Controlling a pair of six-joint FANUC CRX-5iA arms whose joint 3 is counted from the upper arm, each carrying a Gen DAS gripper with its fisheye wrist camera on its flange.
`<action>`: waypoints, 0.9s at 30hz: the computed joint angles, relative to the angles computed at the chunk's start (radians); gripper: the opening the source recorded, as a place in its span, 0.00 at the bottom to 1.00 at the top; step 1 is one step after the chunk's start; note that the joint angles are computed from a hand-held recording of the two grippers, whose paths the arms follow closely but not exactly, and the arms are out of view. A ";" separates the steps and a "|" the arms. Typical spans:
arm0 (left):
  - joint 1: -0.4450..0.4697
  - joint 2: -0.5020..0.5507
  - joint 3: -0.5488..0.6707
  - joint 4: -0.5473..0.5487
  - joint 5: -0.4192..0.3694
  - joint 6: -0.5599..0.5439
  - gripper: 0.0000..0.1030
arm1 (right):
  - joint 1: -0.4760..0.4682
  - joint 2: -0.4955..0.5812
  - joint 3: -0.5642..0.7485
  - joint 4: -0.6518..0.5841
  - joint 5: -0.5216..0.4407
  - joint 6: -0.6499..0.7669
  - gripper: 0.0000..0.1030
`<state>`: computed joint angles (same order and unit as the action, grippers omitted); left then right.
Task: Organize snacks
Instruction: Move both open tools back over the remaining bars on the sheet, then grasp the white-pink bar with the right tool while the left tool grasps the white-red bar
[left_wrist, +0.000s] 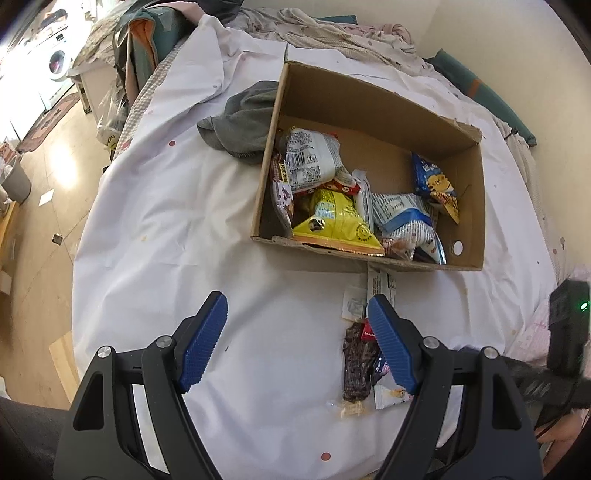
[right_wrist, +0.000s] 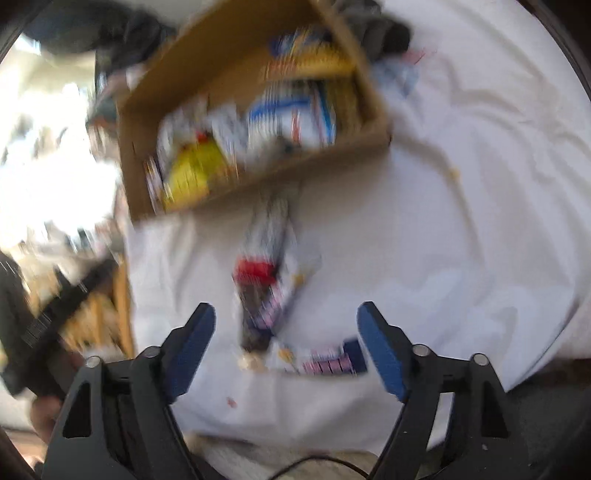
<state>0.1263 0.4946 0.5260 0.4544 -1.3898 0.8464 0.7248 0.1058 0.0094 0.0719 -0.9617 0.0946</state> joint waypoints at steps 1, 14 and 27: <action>0.000 -0.001 -0.002 -0.002 -0.001 -0.001 0.74 | -0.004 0.029 0.043 -0.031 -0.051 0.055 0.78; -0.005 0.017 0.020 -0.006 -0.022 0.010 0.74 | 0.026 0.381 0.500 -0.108 -0.546 0.810 0.79; -0.010 0.041 0.050 -0.003 -0.046 0.040 0.74 | -0.012 0.313 0.469 -0.205 -0.486 0.819 0.18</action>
